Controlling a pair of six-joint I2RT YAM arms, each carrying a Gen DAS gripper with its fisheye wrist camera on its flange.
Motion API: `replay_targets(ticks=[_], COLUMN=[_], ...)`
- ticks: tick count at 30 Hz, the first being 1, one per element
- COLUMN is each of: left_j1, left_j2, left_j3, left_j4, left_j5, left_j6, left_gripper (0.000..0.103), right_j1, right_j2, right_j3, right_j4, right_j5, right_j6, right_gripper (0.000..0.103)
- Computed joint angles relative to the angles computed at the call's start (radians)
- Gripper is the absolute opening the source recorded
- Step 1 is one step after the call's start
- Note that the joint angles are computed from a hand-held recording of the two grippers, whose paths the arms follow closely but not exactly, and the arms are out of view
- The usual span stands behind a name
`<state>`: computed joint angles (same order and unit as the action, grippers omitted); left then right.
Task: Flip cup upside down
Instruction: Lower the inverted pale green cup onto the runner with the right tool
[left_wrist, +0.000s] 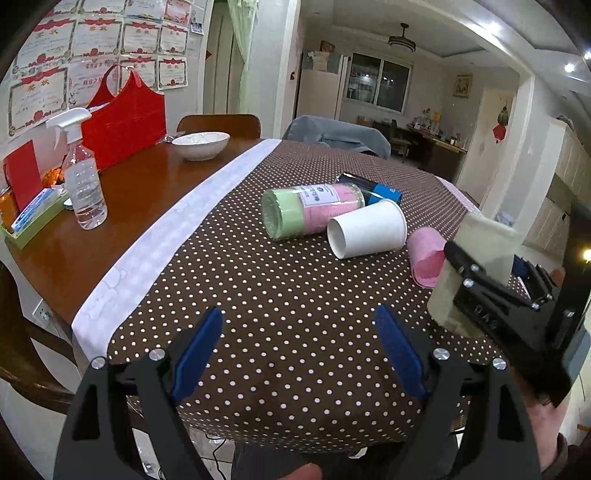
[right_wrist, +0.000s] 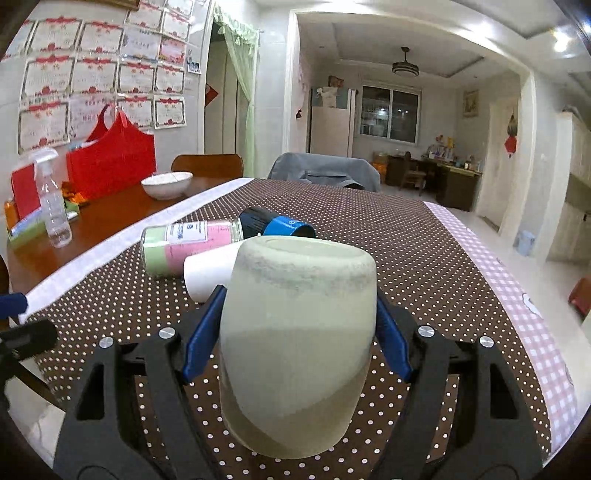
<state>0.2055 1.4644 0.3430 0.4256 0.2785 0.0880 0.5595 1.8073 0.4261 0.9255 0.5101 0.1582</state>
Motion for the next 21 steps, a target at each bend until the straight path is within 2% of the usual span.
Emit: replay_targets(ticks=[3,7,10,13,16,21], left_j1=[0.015,0.023,0.018,-0.001,-0.028,-0.078], left_j2=[-0.027,-0.059,-0.084,-0.087,-0.121,-0.203], left_j3=[-0.024,-0.028,-0.042,-0.048,-0.067,-0.091], left_j4=[0.024,-0.001,0.008,0.006,0.002,-0.032], left_j5=[0.002,0.008,0.012,-0.007,-0.030,-0.073], left_j6=[-0.003,-0.003,-0.002,-0.002,-0.005,-0.011], left_gripper=[0.083,0.083,0.083,0.083,0.083,0.083], right_j1=[0.017,0.026,0.038,0.033,0.052,0.048], right_j2=[0.027,0.042,0.073,0.075,0.065,-0.039], right_j3=[0.013,0.018,0.004,-0.009,-0.041,-0.106], right_j4=[0.006,-0.014,0.039,0.045,0.077,0.051], right_j5=[0.031,0.054,0.096,0.088,0.098,0.016], right_j6=[-0.015,0.000,-0.022,-0.010,-0.020,0.035], right_gripper=[0.074,0.074,0.074,0.075,0.094,0.097])
